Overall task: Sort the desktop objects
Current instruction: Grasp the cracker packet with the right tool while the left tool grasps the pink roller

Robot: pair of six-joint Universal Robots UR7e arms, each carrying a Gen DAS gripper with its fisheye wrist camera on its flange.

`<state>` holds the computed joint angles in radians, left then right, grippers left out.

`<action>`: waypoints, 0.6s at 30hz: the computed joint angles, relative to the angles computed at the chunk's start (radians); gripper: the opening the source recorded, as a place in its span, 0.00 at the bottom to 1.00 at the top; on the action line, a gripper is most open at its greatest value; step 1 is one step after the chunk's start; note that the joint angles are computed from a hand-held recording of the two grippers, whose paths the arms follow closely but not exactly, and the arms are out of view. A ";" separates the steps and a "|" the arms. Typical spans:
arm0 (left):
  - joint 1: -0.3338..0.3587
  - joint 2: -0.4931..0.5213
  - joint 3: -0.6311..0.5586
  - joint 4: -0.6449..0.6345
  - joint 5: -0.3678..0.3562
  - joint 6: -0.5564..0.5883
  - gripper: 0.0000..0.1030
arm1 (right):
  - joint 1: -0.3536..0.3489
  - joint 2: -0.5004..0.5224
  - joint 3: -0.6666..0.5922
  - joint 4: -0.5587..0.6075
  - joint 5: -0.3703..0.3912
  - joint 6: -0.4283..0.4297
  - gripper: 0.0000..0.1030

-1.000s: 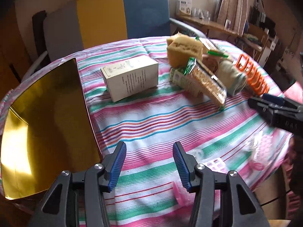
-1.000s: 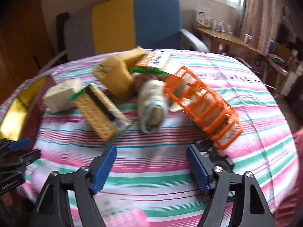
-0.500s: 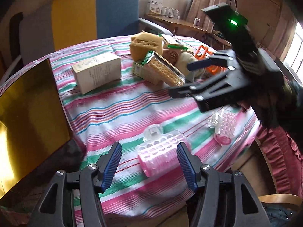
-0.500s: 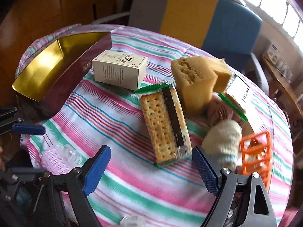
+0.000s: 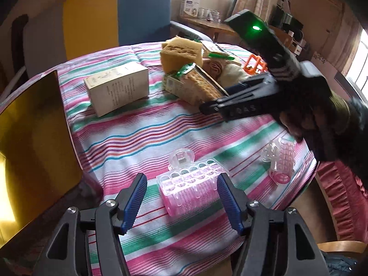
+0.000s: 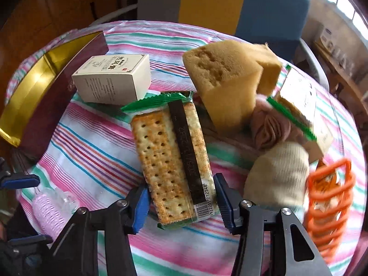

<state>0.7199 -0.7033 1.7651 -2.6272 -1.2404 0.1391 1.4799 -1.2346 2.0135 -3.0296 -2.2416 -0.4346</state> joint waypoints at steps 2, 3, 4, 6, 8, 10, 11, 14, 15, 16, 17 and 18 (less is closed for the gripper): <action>0.004 0.003 -0.004 -0.008 0.009 -0.006 0.64 | 0.005 -0.012 0.020 0.012 0.003 0.064 0.50; 0.006 0.006 -0.006 -0.015 0.014 -0.008 0.64 | 0.008 -0.021 0.032 0.021 0.008 0.101 0.50; 0.007 0.007 -0.007 -0.020 0.017 -0.009 0.66 | 0.011 -0.029 0.045 0.029 0.013 0.138 0.50; 0.012 0.005 -0.009 -0.015 0.016 -0.020 0.67 | 0.015 -0.048 0.073 0.039 0.029 0.204 0.50; 0.018 -0.001 -0.013 0.005 0.002 -0.040 0.66 | 0.023 -0.058 0.098 0.033 0.028 0.251 0.51; 0.015 -0.016 0.003 0.011 -0.004 -0.055 0.66 | 0.027 -0.060 0.122 0.001 0.021 0.269 0.54; 0.014 -0.026 0.013 0.014 -0.010 -0.063 0.66 | 0.028 -0.062 0.134 -0.019 0.025 0.272 0.57; 0.011 -0.048 0.034 0.011 -0.030 -0.080 0.66 | 0.028 -0.061 0.160 -0.082 0.038 0.251 0.70; 0.009 -0.052 0.038 0.008 -0.032 -0.083 0.66 | 0.031 -0.056 0.165 -0.106 0.034 0.235 0.70; 0.006 -0.050 0.037 0.009 -0.027 -0.088 0.68 | 0.035 -0.051 0.173 -0.130 0.026 0.219 0.70; 0.003 -0.046 0.032 0.015 -0.018 -0.094 0.73 | 0.039 -0.048 0.183 -0.153 0.020 0.203 0.70; 0.000 -0.042 0.028 0.020 -0.010 -0.099 0.74 | 0.043 -0.045 0.192 -0.175 0.015 0.187 0.71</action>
